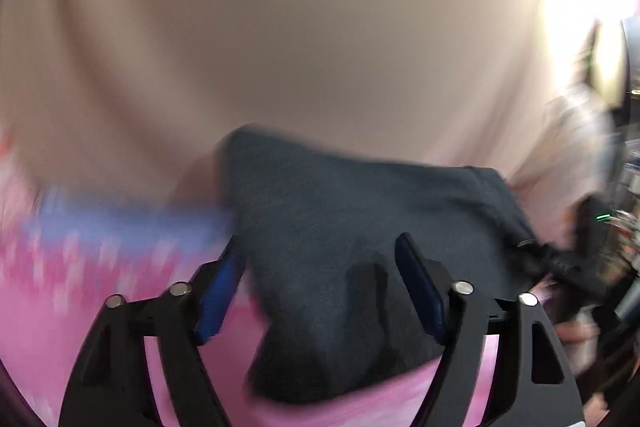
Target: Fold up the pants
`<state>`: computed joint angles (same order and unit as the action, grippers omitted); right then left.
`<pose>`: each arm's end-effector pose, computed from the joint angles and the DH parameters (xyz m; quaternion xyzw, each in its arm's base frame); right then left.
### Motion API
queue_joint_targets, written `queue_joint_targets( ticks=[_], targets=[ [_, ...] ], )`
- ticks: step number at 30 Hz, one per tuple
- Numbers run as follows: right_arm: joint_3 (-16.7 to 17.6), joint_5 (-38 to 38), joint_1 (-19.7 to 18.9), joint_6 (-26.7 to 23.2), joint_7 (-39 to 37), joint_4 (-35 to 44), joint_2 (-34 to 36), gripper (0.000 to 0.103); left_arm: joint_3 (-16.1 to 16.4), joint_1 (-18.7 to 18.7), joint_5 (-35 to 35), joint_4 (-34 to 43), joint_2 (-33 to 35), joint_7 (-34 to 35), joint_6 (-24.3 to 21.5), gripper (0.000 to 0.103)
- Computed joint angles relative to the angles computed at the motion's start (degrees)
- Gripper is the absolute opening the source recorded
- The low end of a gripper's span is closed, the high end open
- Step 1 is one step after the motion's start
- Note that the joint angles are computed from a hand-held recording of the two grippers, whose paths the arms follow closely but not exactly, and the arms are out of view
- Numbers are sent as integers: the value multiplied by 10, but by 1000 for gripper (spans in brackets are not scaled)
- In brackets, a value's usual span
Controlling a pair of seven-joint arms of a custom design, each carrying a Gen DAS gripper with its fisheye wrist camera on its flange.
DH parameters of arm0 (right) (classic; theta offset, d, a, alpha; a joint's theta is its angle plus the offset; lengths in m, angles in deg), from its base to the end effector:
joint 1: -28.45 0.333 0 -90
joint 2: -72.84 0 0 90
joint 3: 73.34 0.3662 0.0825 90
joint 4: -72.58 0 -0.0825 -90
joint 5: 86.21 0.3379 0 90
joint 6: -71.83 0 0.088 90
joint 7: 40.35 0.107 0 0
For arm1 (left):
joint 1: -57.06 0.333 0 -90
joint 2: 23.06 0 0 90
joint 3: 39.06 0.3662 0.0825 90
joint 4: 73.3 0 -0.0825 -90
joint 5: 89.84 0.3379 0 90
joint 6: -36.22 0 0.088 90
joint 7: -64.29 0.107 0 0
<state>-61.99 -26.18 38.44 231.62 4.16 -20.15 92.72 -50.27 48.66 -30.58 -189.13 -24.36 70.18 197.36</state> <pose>0.6499 0.1862 0.5674 -0.6869 0.5246 -0.0824 0.4962 0.4983 -0.2232 0.6041 -0.6969 0.5343 -0.3803 0.2902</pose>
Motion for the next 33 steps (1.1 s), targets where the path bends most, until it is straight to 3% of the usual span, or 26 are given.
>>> queue_joint_targets(
  ticks=[1, 2, 3, 4, 7, 9, 11, 15, 17, 18, 19, 20, 21, 22, 24, 26, 27, 28, 29, 30, 31, 32, 33],
  targets=[
    [-32, -67, 24, 38, 57, -31, 12, 62, 3, 2, -52, -24, 11, 31, -20, 66],
    [-44, -94, 29, 47, 81, -51, 13, 62, 11, 7, -125, -68, 19, 62, -11, 56],
    [-37, -80, 13, 36, 72, -72, 8, 61, 16, 12, -166, -98, 17, 77, 11, 54],
    [-11, -45, -18, 20, 45, -86, 1, 59, 21, 17, -181, -133, 9, 65, 31, 54],
    [6, 7, -32, 10, -5, -89, -14, 59, 16, 23, -149, -150, -11, 30, 22, 54],
    [-3, -14, -15, -4, 9, -67, -8, 63, 9, 23, -142, -131, -7, 30, 20, 58],
    [-19, -61, 7, -17, 58, -39, 12, 75, 7, 20, -143, -107, 13, 25, 17, 86],
    [-47, -168, 40, -48, 168, 7, 61, 75, 15, 14, -235, -53, 75, 68, 21, 86],
    [-36, -180, 30, -63, 188, 22, 80, 75, 8, 25, -306, -49, 103, 104, 50, 86],
    [-22, -168, 19, -65, 181, 25, 85, 70, 27, 5, -281, -42, 102, 86, 45, 84],
    [-9, -160, 10, -72, 167, 29, 87, 43, 27, 4, -297, -39, 107, 107, 53, 59],
    [-1, -159, 2, -96, 162, 42, 91, 33, 6, 18, -352, -43, 115, 156, 81, 34],
    [-5, -164, 7, -89, 161, 43, 86, 30, 6, 16, -368, -42, 110, 167, 76, 31],
    [-2, -165, 8, -85, 152, 45, 83, 27, 17, 2, -356, -39, 105, 157, 70, 18],
    [9, -143, -2, -76, 128, 45, 72, 26, 33, -17, -325, -43, 85, 130, 71, 16],
    [-1, -146, 0, -81, 136, 44, 74, 29, 29, -18, -334, -50, 74, 128, 60, 17],
    [-23, -180, 13, -97, 166, 50, 86, 33, 25, -15, -347, -51, 76, 137, 45, 18],
    [-24, -182, 10, -88, 175, 41, 92, 44, 36, -26, -355, -54, 80, 140, 30, 25],
    [-6, -142, -9, -79, 161, 29, 88, 52, 32, -16, -338, -69, 78, 113, 47, 33],
    [-3, -128, -17, -83, 167, 19, 77, 52, 37, -15, -329, -84, 72, 96, 68, 33],
    [-4, -123, -13, -56, 157, -1, 59, 48, 42, -17, -312, -97, 59, 73, 78, 33],
    [-4, -119, -4, -2, 132, -31, 34, 44, 50, -24, -261, -101, 44, 25, 75, 30],
    [3, -111, -4, 22, 107, -47, 19, 41, 52, -27, -197, -97, 32, -26, 63, 28]
  ],
)
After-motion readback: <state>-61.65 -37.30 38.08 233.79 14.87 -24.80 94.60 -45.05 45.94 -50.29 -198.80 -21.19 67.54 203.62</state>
